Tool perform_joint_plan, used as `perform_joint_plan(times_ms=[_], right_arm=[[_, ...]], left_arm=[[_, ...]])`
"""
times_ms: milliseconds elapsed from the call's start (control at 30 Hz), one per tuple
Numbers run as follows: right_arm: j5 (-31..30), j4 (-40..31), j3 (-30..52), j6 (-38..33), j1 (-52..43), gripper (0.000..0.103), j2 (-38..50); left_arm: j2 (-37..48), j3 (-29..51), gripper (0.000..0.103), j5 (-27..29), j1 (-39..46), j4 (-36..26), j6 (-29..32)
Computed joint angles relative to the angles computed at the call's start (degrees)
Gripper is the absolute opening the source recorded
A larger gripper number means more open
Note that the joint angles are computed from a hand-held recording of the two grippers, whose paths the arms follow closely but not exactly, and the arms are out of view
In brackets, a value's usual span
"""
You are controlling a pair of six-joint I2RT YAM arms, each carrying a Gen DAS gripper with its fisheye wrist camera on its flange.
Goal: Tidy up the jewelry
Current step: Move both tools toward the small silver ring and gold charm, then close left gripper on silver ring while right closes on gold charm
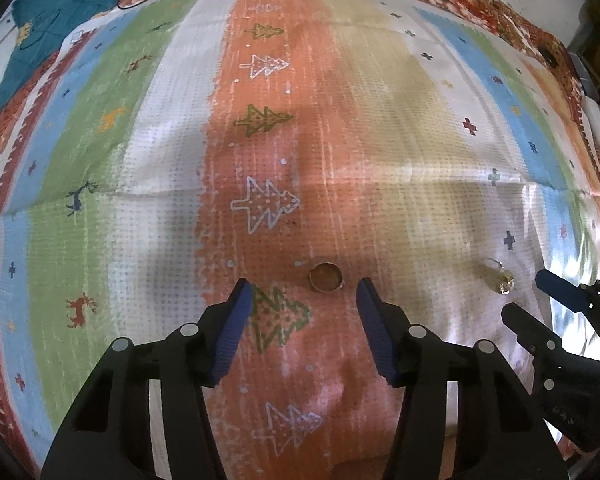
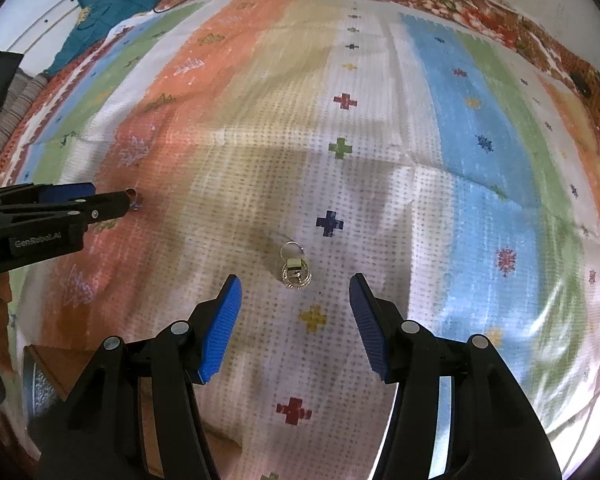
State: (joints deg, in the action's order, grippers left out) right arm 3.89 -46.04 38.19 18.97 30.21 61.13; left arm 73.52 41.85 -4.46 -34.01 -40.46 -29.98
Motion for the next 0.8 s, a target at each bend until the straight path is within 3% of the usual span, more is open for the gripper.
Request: perform_joint_plan(times_ms=[100, 300, 433, 533, 667, 800], right_arm=[[0.42, 0.94, -0.05, 0.34, 0.31, 0.056, 1.18], [-0.14, 2.88, -0.47, -0.18, -1.15, 0.056, 3.6], [-0.79, 3.6, -0.27, -0.74, -2.38, 0.046, 4.97], [-1.09, 3.64, 0.11, -1.02, -2.76, 0.038, 5.87], [-1.11, 3.27, 0.44, -0.67, -1.94, 0.018, 6.19], [-1.73, 3.16, 0.1, -0.72, -1.11, 0.017, 5.05]], left_arm=[[0.87, 0.03, 0.045, 0.6, 0.72, 0.78, 0.88], [3.42, 0.93, 0.042, 1.18, -0.2, 1.88, 1.99], [4.93, 1.15, 0.034, -0.53, -1.4, 2.26, 1.96], [4.98, 1.43, 0.02, 0.07, -1.08, 2.57, 2.19], [4.15, 0.99, 0.019, -0.13, -1.24, 2.07, 3.27], [4.01, 2.0, 0.019, -1.57, -2.34, 0.72, 2.58]])
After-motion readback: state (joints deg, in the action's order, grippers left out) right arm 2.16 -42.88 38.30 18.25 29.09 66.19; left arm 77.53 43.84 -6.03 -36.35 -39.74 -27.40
